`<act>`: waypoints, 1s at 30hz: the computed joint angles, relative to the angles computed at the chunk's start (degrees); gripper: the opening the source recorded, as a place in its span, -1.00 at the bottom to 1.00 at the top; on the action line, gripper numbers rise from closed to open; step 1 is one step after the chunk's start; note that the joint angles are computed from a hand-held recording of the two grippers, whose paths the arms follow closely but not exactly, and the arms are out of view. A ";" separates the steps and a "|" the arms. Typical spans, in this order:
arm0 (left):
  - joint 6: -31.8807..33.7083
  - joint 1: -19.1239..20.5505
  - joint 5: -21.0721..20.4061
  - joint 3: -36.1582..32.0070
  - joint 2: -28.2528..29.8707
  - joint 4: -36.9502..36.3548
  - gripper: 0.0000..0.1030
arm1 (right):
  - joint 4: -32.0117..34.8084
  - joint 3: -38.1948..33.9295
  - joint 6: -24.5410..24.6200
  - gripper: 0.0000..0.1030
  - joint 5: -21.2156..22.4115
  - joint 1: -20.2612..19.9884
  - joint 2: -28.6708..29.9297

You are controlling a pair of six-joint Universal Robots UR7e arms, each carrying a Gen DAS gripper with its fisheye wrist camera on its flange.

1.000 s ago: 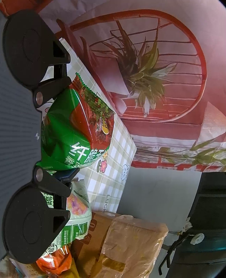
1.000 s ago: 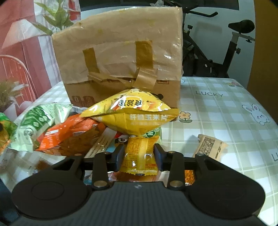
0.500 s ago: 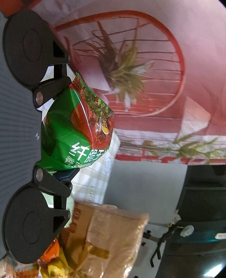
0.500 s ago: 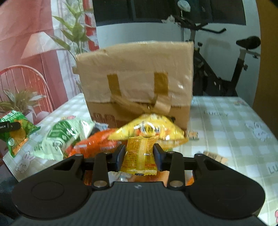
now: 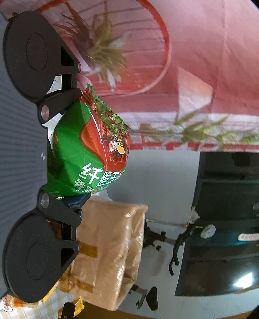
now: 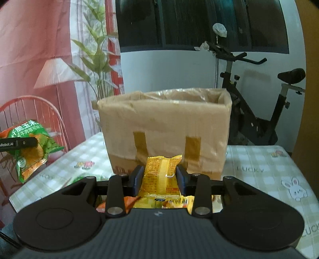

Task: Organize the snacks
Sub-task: 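Carry both snacks over the box and open both tools to drop them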

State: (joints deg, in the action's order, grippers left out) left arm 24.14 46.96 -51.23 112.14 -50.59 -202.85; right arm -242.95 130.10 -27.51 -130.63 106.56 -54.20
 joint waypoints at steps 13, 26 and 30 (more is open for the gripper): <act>1.08 -0.78 -3.34 -8.99 4.72 4.38 0.42 | 6.91 -5.90 -3.85 -0.26 2.95 -0.31 -4.28; 0.25 -1.32 -7.77 -19.46 10.59 10.19 0.42 | 14.54 -10.24 -5.35 -0.26 7.57 -3.38 -9.21; 0.47 -1.72 -8.55 -24.10 13.51 12.14 0.42 | 19.42 -12.97 -5.41 -0.26 8.75 -5.25 -10.16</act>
State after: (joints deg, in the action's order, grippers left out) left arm 24.60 45.24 -59.79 88.04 -37.09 -190.71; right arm -223.53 117.12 -32.93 -121.88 101.32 -64.36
